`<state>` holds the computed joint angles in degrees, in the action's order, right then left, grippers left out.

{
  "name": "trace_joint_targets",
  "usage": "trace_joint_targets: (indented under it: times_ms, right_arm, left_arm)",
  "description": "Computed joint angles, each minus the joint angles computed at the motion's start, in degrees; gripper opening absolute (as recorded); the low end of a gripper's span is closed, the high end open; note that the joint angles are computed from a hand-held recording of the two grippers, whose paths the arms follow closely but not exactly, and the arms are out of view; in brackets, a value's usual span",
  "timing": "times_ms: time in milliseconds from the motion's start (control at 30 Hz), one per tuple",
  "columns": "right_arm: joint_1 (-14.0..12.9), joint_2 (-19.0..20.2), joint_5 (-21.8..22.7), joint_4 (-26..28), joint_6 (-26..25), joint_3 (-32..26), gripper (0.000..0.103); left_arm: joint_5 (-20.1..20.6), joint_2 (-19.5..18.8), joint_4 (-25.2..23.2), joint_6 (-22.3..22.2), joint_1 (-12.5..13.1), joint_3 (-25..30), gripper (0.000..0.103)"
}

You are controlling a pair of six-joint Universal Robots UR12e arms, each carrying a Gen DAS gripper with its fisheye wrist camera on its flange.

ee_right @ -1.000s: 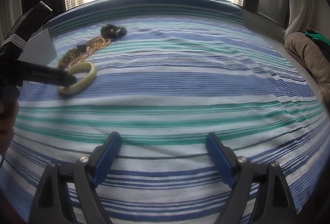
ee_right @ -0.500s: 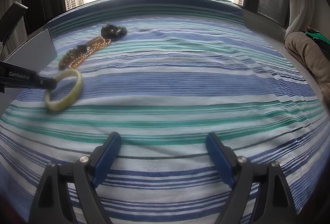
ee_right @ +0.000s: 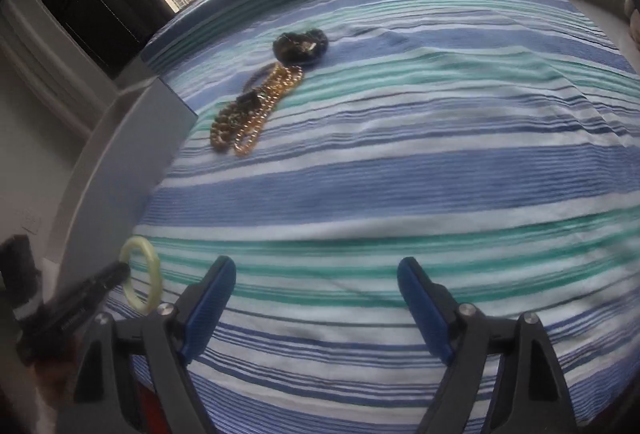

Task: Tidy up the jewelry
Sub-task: 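Grasp the pale jade bangle with the left tool while the right tool grasps the gold keychain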

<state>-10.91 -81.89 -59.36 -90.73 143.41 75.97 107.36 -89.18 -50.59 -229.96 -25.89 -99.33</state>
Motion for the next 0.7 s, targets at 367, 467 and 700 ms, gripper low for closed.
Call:
trace_joint_targets:
  times_ms: [367, 467, 700]
  right_arm:
    - [10.44, 14.37, 1.44, 3.07, 18.83, -14.19, 0.046]
    - [11.96, 14.76, -0.75, -0.52, 22.78, -13.56, 0.046]
    - [13.86, 14.23, -4.88, -8.48, 26.24, -11.41, 0.034]
  left_arm:
    - [1.02, 2.42, 0.64, -2.75, -1.13, -2.6, 0.009]
    - [0.85, 2.8, 0.81, -2.95, -1.09, -3.1, 0.01]
    - [-0.28, 3.59, 2.1, -3.15, -0.66, -4.26, 0.01]
